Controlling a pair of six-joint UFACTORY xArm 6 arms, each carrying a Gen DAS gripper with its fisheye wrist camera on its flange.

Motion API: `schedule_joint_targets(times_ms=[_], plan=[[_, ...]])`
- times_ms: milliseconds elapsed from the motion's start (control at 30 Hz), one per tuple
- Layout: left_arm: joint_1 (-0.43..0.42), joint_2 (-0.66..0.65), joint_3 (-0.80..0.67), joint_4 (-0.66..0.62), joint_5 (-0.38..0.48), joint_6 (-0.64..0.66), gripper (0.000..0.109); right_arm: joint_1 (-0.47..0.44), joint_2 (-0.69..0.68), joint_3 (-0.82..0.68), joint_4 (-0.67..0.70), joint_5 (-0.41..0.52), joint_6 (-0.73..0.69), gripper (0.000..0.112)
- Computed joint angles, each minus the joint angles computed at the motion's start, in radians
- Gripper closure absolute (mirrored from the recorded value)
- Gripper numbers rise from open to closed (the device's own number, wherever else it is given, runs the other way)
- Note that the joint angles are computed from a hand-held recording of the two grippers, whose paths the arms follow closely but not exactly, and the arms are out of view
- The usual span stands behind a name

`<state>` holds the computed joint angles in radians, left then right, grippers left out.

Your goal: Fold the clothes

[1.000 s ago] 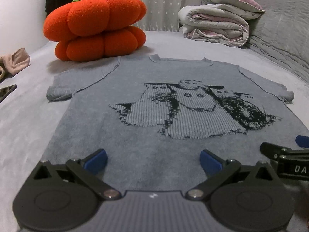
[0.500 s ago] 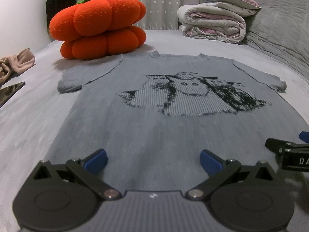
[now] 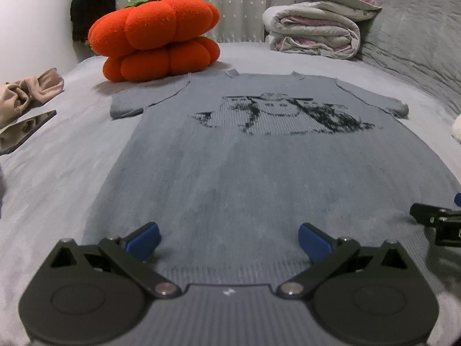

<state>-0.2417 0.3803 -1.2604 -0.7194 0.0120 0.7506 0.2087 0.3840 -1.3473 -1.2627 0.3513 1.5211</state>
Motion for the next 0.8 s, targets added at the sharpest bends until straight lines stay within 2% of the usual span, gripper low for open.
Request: schedule_joint_targets(times_ms=[133,233,367,533,800], plan=[[0.018,-0.049,0.049,0.098,0.045,-0.066,0.006,0.007,-0.039,0.045,0.134,0.002,-0.124,0.009],[0.043,-0.085,0.059,0.209,0.142,-0.159,0.006,0.014,-0.062,0.069,0.257,0.011,-0.254,0.009],[0.062,-0.094,0.009,0.206,0.267,-0.14,0.006,0.002,-0.082,0.08,0.493,-0.009,-0.431,0.009],[0.064,-0.04,-0.105,0.293,0.313,-0.231,0.006,-0.033,-0.054,0.014,0.656,-0.02,-0.524,0.009],[0.057,0.148,-0.425,0.435,0.409,-0.409,0.006,-0.098,0.1,-0.241,0.911,0.032,-0.688,0.009]])
